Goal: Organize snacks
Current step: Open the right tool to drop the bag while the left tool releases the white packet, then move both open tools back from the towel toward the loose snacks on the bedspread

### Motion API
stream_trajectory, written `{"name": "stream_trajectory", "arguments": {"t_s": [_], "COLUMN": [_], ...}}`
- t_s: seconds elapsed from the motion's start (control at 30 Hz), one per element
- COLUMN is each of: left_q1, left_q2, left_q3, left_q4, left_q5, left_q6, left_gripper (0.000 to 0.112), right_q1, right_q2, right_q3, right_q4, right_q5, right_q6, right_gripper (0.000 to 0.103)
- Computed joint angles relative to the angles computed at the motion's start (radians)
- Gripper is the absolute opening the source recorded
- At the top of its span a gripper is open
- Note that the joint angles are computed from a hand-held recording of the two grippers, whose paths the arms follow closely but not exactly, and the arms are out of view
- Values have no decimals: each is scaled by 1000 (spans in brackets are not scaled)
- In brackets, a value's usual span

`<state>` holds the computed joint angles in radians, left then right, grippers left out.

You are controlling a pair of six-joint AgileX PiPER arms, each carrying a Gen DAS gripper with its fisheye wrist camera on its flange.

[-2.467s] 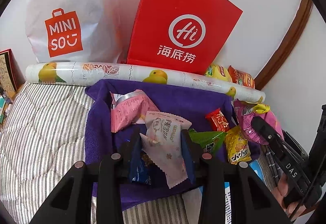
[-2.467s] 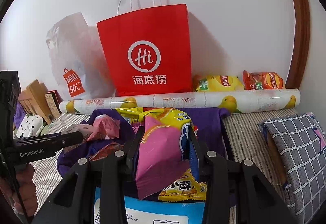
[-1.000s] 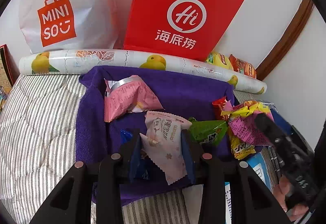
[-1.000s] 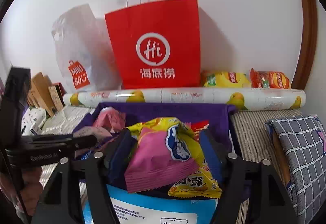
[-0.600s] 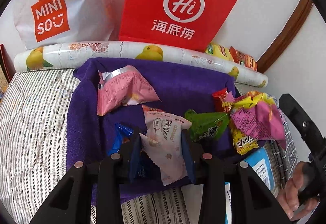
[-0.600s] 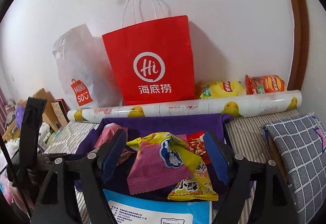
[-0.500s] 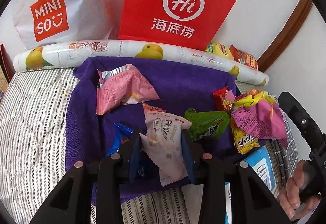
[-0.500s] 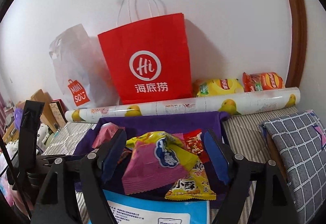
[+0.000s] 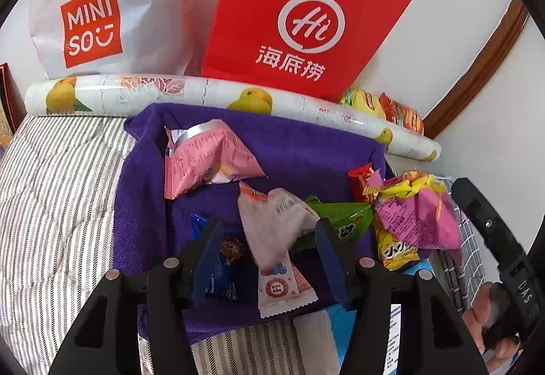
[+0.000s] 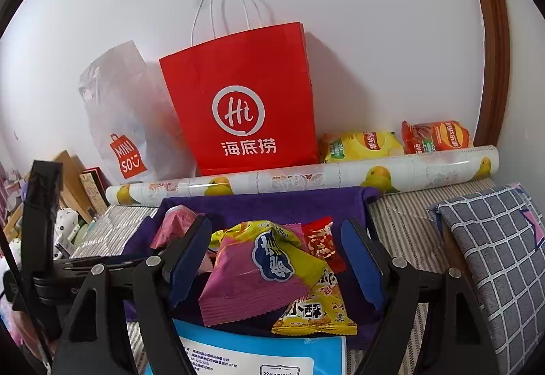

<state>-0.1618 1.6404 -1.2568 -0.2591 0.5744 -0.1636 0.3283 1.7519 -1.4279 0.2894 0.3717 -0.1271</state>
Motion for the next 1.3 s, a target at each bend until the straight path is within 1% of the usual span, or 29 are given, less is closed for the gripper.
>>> {"name": "stream_trajectory", "arguments": {"t_s": [0.1, 0.23, 0.33, 0.43, 0.57, 0.63, 0.87, 0.93, 1.03, 1.1, 1.17, 1.23, 1.3], "left_q1": [14, 41, 56, 64, 55, 49, 28, 9, -18, -14, -14, -26, -40], "left_q2": [-14, -34, -45, -55, -67, -71, -92, -99, -116, -135, -172, -209, -249], "left_q3": [10, 21, 25, 26, 26, 24, 20, 11, 6, 25, 64, 91, 117], "left_q4": [-21, -51, -72, -83, -48, -33, 14, 69, 136, 83, 47, 51, 69], "left_q5": [-11, -17, -16, -15, -18, -17, -11, 2, 20, 24, 17, 22, 29], "left_q6": [6, 10, 16, 21, -4, -14, -50, -88, -135, -93, -83, -82, -94], "left_gripper": [60, 61, 61, 61, 61, 61, 61, 61, 61, 61, 61, 61, 61], "right_q1": [3, 10, 6, 14, 21, 19, 21, 43, 96, 140, 186, 206, 216], "right_q2": [-2, -12, -23, -31, -70, -99, -254, -299, -367, -420, -480, -530, -575], "right_q3": [4, 13, 22, 23, 61, 87, 209, 243, 300, 347, 405, 452, 493], "right_q4": [-6, -15, 70, 98, 148, 181, 215, 153, -4, -141, -311, -406, -448], "right_q5": [-6, -12, -13, 10, 46, 73, 143, 154, 158, 156, 133, 120, 113], "right_q6": [-1, 1, -93, -132, -158, -180, -189, -136, -4, 115, 290, 397, 453], "right_gripper": [78, 78, 78, 78, 78, 78, 78, 78, 78, 78, 78, 78, 78]}}
